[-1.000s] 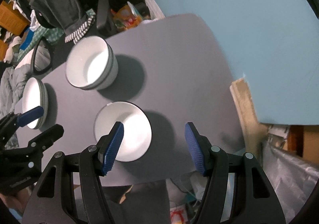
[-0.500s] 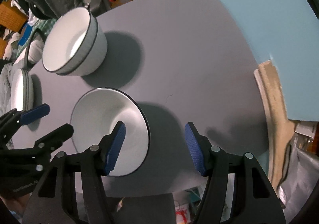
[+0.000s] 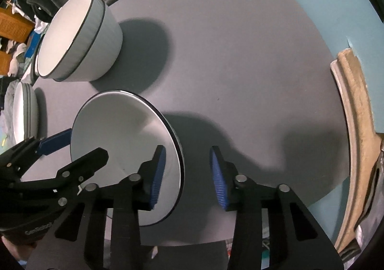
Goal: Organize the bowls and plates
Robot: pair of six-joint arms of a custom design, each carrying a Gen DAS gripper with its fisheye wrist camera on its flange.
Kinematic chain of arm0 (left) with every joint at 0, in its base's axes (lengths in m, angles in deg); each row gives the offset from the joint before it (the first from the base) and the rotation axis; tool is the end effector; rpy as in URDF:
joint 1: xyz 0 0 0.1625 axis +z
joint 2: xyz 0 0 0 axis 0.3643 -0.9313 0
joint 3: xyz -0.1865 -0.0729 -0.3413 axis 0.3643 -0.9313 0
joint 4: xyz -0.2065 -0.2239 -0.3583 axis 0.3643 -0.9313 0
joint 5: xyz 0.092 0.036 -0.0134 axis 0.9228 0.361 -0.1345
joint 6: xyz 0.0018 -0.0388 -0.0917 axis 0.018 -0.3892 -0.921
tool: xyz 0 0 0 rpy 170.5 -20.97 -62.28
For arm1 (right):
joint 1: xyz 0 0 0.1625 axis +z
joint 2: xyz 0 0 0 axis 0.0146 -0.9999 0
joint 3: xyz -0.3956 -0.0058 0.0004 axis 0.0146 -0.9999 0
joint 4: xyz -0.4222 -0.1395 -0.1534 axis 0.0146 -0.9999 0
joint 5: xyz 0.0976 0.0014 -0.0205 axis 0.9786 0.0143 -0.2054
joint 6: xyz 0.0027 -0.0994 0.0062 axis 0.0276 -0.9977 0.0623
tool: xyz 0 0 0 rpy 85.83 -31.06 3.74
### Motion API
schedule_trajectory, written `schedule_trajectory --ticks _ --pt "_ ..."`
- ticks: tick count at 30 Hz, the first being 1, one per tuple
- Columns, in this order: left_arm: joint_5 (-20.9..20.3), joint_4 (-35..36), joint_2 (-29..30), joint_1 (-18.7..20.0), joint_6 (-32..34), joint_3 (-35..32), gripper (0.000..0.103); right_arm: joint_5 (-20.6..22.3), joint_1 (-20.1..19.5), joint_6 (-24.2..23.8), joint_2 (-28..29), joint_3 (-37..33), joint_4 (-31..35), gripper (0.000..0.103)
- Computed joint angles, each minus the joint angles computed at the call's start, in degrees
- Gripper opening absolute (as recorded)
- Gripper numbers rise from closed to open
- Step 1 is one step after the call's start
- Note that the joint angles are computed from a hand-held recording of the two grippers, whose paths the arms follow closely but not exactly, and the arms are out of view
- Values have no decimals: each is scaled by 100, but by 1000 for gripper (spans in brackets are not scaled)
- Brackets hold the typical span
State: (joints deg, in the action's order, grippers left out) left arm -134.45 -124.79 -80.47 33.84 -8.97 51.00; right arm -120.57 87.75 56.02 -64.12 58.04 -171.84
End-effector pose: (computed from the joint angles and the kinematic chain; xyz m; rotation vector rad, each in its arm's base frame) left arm -0.3432 -0.7979 0.0088 0.6051 2.5640 0.1612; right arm 0.0595 -0.7243 0.3468 -0.2981 -2.5275 0.2689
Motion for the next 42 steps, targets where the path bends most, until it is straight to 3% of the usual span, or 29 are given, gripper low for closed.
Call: schedule_trajectory --ticks 3,5,12,20,29,38,42 --pt "-185 229 102 36 -22 -167 41 48 -4 9 2 -24 130 19" --pt "-214 486 207 63 -66 -339 26 126 -11 15 -8 -40 224 15" --pt "-484 454 171 113 -112 -287 13 12 32 63 72 -168 409 8" --pt "-433 395 28 100 -171 -67 9 20 91 356 151 -409 714 6" --pt "-238 418 -179 42 -128 64 9 49 261 278 230 -618 850 5" --pt "-91 391 -404 36 -356 4 9 9 481 228 897 -1796 1373 5" --pt "27 307 -463 -24 -399 -26 9 -15 562 122 829 -1565 1187 5"
